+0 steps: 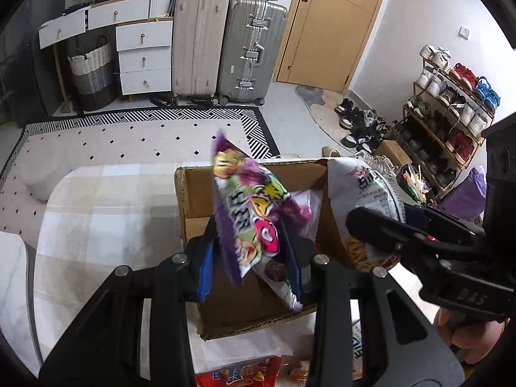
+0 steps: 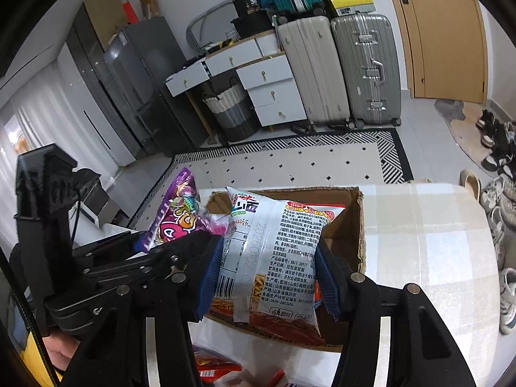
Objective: Organize snacks
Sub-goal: 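Lift both bags and carry them over the cardboard box, then open both tools to drop the bags into the box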
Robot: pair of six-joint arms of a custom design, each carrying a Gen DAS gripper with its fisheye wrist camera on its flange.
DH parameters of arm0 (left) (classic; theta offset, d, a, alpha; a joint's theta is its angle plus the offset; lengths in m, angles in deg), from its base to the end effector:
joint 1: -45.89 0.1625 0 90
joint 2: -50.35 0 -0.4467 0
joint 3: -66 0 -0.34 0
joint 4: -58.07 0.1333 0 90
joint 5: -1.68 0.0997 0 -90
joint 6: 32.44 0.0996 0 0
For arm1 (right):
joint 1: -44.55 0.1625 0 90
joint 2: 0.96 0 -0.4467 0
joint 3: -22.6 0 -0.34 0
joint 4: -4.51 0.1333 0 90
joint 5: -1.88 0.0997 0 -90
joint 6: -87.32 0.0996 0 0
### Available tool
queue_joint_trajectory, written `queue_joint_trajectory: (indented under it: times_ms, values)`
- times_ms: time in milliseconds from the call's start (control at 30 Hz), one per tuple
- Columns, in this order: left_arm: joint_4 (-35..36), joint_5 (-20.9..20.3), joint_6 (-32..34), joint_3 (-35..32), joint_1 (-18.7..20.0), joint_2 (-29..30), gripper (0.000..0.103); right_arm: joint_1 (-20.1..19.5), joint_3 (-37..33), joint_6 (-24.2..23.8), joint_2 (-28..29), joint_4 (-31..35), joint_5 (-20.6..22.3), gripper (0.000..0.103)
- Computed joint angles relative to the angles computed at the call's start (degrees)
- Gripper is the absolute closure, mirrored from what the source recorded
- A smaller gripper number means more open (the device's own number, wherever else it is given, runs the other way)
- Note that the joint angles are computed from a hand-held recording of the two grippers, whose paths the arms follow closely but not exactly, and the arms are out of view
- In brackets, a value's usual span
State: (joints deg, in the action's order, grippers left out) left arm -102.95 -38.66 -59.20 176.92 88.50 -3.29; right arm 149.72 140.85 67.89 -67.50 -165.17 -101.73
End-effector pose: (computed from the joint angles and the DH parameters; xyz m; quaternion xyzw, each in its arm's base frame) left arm -0.2711 -0.5336 0.1972 0.1119 0.8955 -0.3380 0.2672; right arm 0.2426 -0.4750 0.2667 0.2592 -0.9284 0.2355 0.1238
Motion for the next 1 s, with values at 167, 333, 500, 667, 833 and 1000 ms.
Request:
queue_joint_trajectory:
  times_ms: [167, 333, 500, 667, 833, 1000]
  values:
    - [-1.48, 1.08, 1.24, -0.14, 0.56, 0.46, 0.071, -0.29, -0.18, -0.23, 0.84, -0.16, -0.67, 0.048]
    - [-2.44, 2.46, 0.4, 1.92, -0.01, -1.15, 0.068, -0.04, -0.4, -0.87, 1.77, -0.24, -1.95, 0.048]
    - [-0.87, 3.88, -3.04, 5.95, -2.18, -4.46, 0.064, 0.04, -0.76, -0.78, 2.62, 0.42, -2.77, 0.048]
    - [1.34, 5.09, -5.56, 8.01, -4.35, -6.6, 0.059, 0.59, -1.0, -1.34, 3.96, 0.37, -4.71, 0.048]
    - [4.37, 6.78, -8.58, 9.14, -6.21, -7.82, 0.043, 1.61, -0.85, -2.52, 5.59, -1.08, -8.05, 0.047]
    - [9.14, 8.08, -13.1, 10.56, -8.37, -10.0, 0.041, 2.47, 0.96, -3.58, 4.56, -4.74, -8.66, 0.044]
